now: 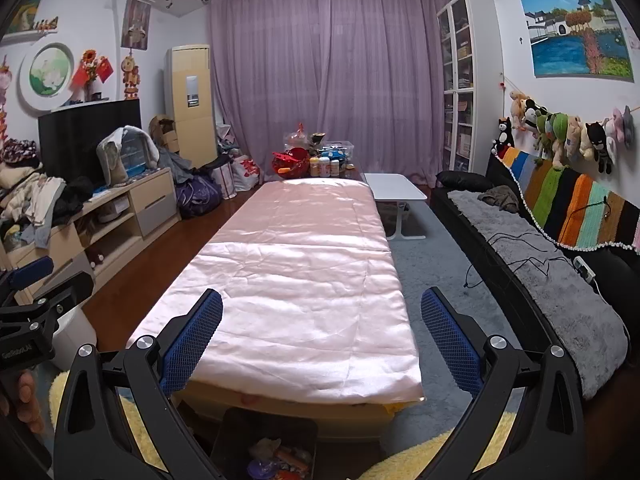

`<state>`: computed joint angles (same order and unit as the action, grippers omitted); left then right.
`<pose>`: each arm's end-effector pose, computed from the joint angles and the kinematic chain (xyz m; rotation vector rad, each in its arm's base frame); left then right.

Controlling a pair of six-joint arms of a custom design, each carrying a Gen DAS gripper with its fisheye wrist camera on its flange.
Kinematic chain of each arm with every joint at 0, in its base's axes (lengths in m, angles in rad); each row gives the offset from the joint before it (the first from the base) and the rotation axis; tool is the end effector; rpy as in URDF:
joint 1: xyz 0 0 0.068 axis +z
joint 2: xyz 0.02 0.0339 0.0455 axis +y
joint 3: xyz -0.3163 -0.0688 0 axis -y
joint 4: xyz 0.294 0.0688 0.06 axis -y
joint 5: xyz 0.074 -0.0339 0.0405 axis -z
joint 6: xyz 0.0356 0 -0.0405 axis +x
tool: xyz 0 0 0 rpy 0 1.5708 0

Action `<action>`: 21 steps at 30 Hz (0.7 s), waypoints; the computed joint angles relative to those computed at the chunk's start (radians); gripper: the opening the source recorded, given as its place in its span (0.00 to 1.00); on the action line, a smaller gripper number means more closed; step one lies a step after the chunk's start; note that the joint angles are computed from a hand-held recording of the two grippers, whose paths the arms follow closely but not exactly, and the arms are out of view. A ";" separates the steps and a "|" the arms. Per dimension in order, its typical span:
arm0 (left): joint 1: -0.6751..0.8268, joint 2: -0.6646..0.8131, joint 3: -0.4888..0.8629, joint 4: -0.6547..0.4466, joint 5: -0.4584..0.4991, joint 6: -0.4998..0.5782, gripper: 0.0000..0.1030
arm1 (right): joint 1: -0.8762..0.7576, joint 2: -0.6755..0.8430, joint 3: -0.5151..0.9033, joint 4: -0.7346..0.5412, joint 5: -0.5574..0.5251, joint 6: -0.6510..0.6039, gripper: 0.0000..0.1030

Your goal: Collect trash

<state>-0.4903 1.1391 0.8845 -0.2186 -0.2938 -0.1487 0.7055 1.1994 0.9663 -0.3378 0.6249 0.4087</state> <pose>0.2549 -0.1244 0.3355 0.1629 2.0172 -0.1039 0.2356 0.1733 0.3431 0.0531 2.0239 0.0292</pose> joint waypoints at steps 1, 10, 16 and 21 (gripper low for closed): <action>0.000 0.000 0.000 0.000 0.000 0.000 0.92 | 0.001 0.000 -0.001 0.001 -0.001 0.001 0.97; -0.004 -0.010 -0.004 0.003 -0.001 -0.003 0.92 | 0.010 -0.007 -0.013 0.012 0.012 0.010 0.97; -0.004 -0.011 -0.003 0.001 0.000 -0.007 0.92 | 0.007 -0.010 -0.017 0.015 0.011 0.012 0.97; -0.007 -0.018 -0.005 0.004 0.000 -0.006 0.92 | 0.008 -0.010 -0.018 0.017 0.010 0.012 0.97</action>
<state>-0.4969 1.1213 0.8796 -0.2151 -0.2937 -0.1550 0.7130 1.1892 0.9480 -0.3210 0.6344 0.4203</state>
